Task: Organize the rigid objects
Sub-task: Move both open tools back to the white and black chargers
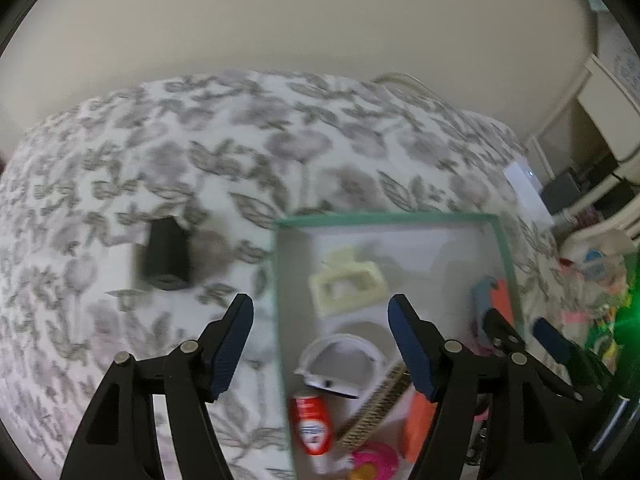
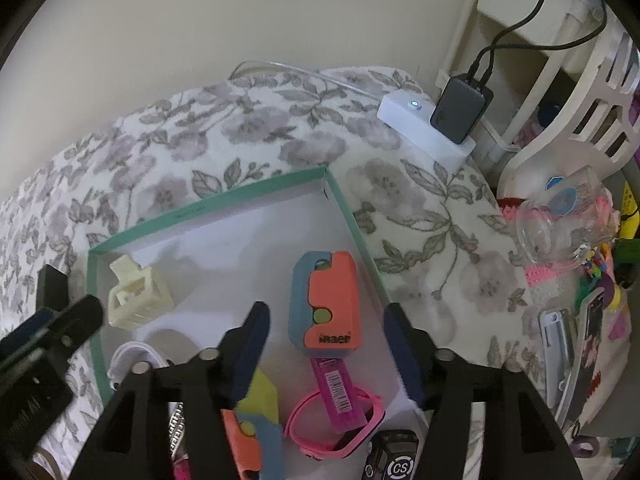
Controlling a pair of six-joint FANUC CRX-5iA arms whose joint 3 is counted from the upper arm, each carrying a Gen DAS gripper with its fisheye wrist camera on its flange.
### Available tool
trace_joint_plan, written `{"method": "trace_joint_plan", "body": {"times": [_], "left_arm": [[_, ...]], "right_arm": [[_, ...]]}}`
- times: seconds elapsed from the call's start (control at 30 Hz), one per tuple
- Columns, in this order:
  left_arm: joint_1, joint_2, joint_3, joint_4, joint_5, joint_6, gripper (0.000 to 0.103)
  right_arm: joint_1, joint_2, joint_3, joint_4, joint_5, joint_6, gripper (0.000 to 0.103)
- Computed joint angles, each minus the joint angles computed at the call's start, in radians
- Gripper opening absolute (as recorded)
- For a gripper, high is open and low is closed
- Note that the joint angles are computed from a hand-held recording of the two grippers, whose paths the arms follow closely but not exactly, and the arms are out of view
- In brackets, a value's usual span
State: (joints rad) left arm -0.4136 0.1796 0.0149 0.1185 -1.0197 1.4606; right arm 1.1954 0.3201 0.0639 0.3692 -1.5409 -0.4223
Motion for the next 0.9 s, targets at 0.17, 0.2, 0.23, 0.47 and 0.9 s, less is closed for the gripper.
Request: {"method": "trace_joint_plan", "body": {"times": [0.17, 0.2, 0.23, 0.47, 0.9], "left_arm": [[0.004, -0.002, 0.055, -0.167, -0.023, 0.109, 0.087], [0.007, -0.002, 0.063, -0.195, -0.027, 0.122, 0.087], [0.013, -0.004, 0.062, -0.204, -0.028, 0.124, 0.087], [0.067, 0.000, 0.068, -0.208, -0.050, 0.105, 0.092], [0.196, -0.026, 0.036, -0.124, -0.025, 0.105, 0.101]], "right_arm": [[0.006, 0.006, 0.013, 0.020, 0.005, 0.001, 0.086], [0.006, 0.007, 0.014, 0.026, 0.011, 0.000, 0.087], [0.006, 0.008, 0.015, 0.029, 0.019, -0.003, 0.088], [0.008, 0.031, 0.046, 0.042, 0.025, 0.007, 0.102], [0.010, 0.108, 0.145, 0.093, 0.031, 0.055, 0.103]]}}
